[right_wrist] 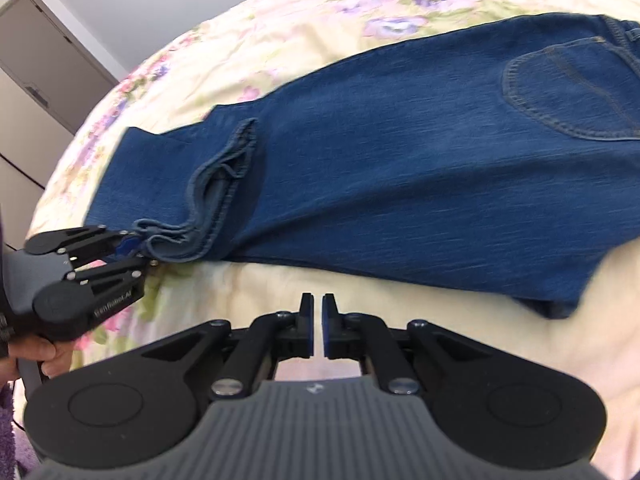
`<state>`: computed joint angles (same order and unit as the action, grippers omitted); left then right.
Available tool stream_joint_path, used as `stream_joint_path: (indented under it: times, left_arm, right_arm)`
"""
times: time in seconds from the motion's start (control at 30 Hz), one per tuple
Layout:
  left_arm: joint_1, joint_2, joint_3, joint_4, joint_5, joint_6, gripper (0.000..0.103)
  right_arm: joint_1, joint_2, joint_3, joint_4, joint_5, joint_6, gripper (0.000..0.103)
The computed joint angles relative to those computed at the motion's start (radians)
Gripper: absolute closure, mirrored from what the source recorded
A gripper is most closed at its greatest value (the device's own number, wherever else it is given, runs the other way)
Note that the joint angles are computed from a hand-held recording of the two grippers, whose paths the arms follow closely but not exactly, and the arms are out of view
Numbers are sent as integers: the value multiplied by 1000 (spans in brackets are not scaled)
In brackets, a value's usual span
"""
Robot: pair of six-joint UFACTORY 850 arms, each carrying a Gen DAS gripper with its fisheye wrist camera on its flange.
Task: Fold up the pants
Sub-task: 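Lower the hems onto the jeans and open both grippers, then grasp the folded hem end with the right gripper and lift it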
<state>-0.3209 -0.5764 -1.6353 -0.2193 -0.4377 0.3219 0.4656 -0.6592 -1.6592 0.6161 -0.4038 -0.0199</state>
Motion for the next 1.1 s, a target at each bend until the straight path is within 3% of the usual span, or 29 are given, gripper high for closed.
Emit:
stream_joint_path:
  times: [0.17, 0.23, 0.27, 0.3, 0.43, 0.5, 0.57, 0.67, 0.83, 0.97, 1.03, 1.1]
  left_arm:
    - [9, 14, 18, -96, -10, 118, 76]
    - [15, 19, 22, -172, -29, 227, 64]
    - [17, 25, 29, -203, -35, 279, 49]
    - [21, 33, 38, -253, -44, 345, 41]
    - [45, 46, 48, -384, -111, 475, 46]
    - [58, 71, 75, -395, -100, 491, 46]
    - [75, 97, 98, -395, -83, 503, 45]
    - [95, 123, 118, -270, -32, 368, 45]
    - [136, 141, 145, -140, 37, 163, 45]
    - [172, 140, 154, -234, 57, 204, 45]
    - [183, 134, 150, -279, 58, 241, 45]
    - [191, 132, 152, -329, 63, 288, 45]
  right_arm:
    - [10, -20, -26, 199, 8, -115, 73]
    - [12, -29, -39, 250, 10, -127, 71]
    - [15, -34, -47, 256, 11, -116, 68]
    - [18, -40, -57, 252, 13, -98, 67]
    - [25, -58, -92, 243, -1, -35, 64]
    - [27, -66, -98, 310, 2, -50, 55]
    - [29, -67, -89, 408, 7, -84, 40]
    - [33, -93, -105, 550, -21, -148, 40]
    - [51, -175, -177, 596, -41, -129, 40]
    - [48, -245, -228, 703, -60, -161, 44]
    - [45, -267, -227, 832, -65, -246, 46]
    - [44, -281, -222, 949, -69, -334, 57]
